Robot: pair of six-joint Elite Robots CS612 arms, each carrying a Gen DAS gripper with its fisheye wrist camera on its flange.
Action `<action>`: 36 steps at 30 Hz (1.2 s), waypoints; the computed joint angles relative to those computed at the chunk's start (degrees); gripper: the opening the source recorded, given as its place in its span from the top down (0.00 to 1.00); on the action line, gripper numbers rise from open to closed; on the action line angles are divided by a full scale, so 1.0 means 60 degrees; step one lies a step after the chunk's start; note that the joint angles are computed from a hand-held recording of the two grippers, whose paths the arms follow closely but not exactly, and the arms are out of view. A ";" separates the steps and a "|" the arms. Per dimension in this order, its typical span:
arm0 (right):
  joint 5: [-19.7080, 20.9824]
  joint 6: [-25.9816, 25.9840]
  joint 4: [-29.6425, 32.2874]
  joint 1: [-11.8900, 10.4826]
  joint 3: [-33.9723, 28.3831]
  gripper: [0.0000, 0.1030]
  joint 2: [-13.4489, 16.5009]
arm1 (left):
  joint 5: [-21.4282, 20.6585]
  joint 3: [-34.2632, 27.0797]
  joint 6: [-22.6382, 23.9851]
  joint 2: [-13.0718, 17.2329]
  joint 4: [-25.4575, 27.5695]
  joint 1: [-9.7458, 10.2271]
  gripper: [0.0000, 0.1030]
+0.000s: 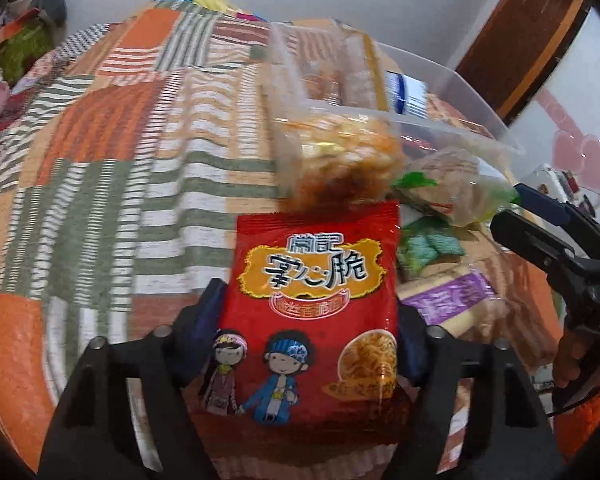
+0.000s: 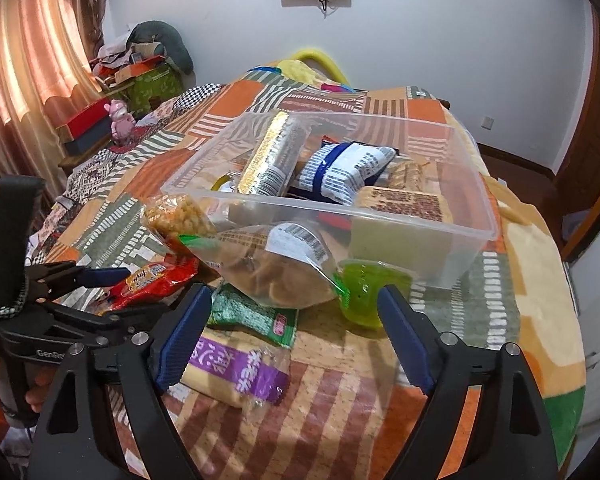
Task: Organize snacks
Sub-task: 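Grasp the red snack bag with the left gripper, then carry the red bag into the box with left while right lifts a clear cookie bag in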
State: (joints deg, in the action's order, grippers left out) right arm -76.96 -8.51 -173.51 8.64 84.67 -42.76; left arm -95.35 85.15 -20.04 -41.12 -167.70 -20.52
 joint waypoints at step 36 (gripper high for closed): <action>-0.0161 -0.0594 -0.0128 0.0119 -0.0092 0.53 0.0019 | 0.1254 0.0675 0.0130 -0.0580 -0.0998 -0.0008 0.36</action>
